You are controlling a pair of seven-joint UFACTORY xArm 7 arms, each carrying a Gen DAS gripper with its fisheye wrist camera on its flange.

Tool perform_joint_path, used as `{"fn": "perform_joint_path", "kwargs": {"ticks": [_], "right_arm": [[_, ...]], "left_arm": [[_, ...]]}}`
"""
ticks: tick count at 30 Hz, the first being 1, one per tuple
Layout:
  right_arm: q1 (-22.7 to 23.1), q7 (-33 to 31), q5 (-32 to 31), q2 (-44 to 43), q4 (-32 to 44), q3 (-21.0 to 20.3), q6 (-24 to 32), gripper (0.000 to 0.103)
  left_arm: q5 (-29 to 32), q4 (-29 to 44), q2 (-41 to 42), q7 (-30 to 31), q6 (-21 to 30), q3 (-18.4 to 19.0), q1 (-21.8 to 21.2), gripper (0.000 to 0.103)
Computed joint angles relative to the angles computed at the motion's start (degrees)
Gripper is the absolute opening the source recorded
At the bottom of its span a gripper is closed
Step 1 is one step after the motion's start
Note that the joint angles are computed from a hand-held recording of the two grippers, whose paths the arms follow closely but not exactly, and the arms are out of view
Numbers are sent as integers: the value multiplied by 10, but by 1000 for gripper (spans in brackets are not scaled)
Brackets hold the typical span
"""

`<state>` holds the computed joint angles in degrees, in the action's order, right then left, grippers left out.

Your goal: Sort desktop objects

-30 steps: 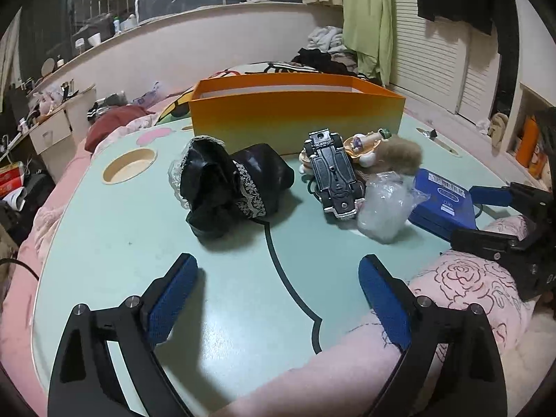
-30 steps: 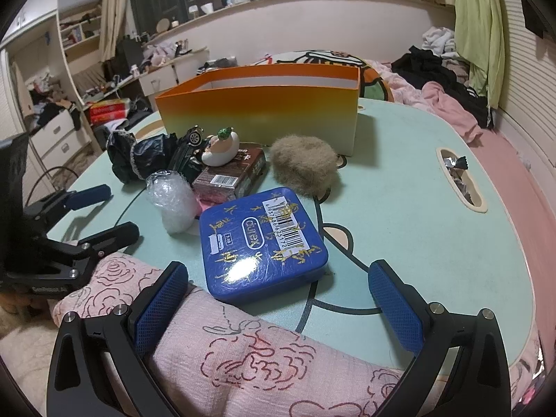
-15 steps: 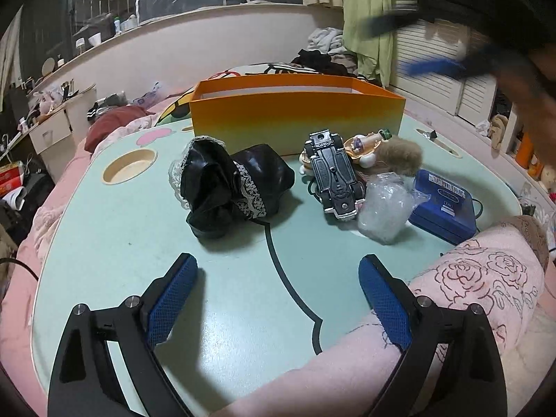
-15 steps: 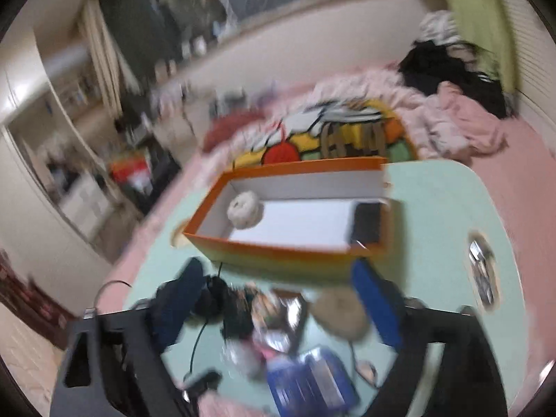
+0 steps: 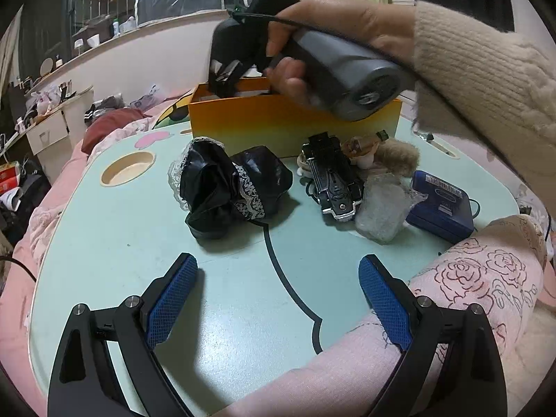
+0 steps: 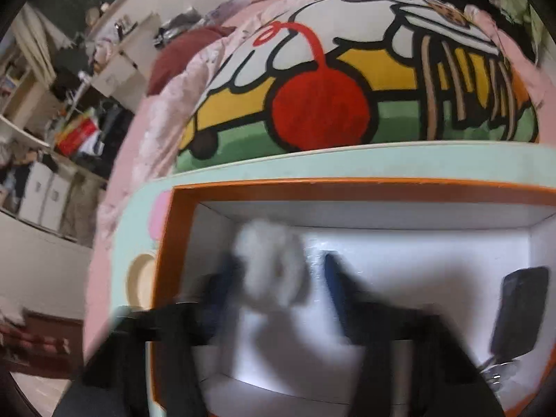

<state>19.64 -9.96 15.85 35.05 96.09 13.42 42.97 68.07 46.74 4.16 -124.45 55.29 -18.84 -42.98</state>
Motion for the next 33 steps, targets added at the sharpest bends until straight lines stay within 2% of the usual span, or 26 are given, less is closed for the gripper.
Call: {"fn": "perform_joint_path", "kwargs": {"ticks": [3, 5, 7, 9, 11, 12, 14, 16, 19, 20, 23, 26, 28, 29, 31, 33], "right_arm": [[-45, -78, 53, -65, -83, 29, -58, 21], [-99, -164, 143, -130, -153, 64, -75, 21], [-146, -256, 236, -192, -206, 84, -32, 22], [-159, -304, 278, -236, -247, 77, 8, 22], [-160, -343, 297, -271, -283, 63, 46, 25], [-152, -351, 301, -281, -299, 59, 45, 25], [-135, -355, 302, -290, -325, 48, 30, 53], [-125, -378, 334, -297, -342, 35, 14, 56], [-119, -484, 455, -355, -404, 11, -32, 57], [-115, -529, 498, -382, -436, 0, -51, 61], [-98, -639, 569, -453, -526, -31, -104, 67], [-89, -725, 580, -506, -606, -72, -111, 74], [-96, -733, 531, -516, -635, -108, -71, 75], [-95, -739, 517, -516, -646, -119, -72, 75], [-83, -767, 519, -520, -668, -128, -108, 75], [-64, -801, 530, -507, -681, -128, -149, 69]], "left_arm": [[1, -1, 0, -1, -1, 0, 0, 94], [0, -1, 0, 0, -1, 0, 0, 94], [0, 0, 0, 0, -1, 0, -1, 94], [0, 0, 0, 0, 0, 0, -1, 94], [-2, 1, 1, 1, 1, 0, -1, 94], [-2, 2, 1, 2, 0, 0, -1, 94], [-2, 2, 2, 3, 0, 0, -1, 94], [-2, 2, 2, 2, 0, 0, -2, 94], [-2, 3, 2, 2, 1, 0, -2, 94], [-2, 2, 2, 2, 0, 1, -2, 94], [-3, 2, 1, 3, 1, 1, -2, 94], [-4, 3, 2, 4, 1, 1, -2, 94], [-6, 5, 3, 7, 2, 1, -2, 94], [-6, 6, 4, 8, 2, 1, -2, 94], [-8, 7, 5, 10, 2, 2, -1, 94], [-9, 7, 5, 11, 2, 3, -1, 94]]}}
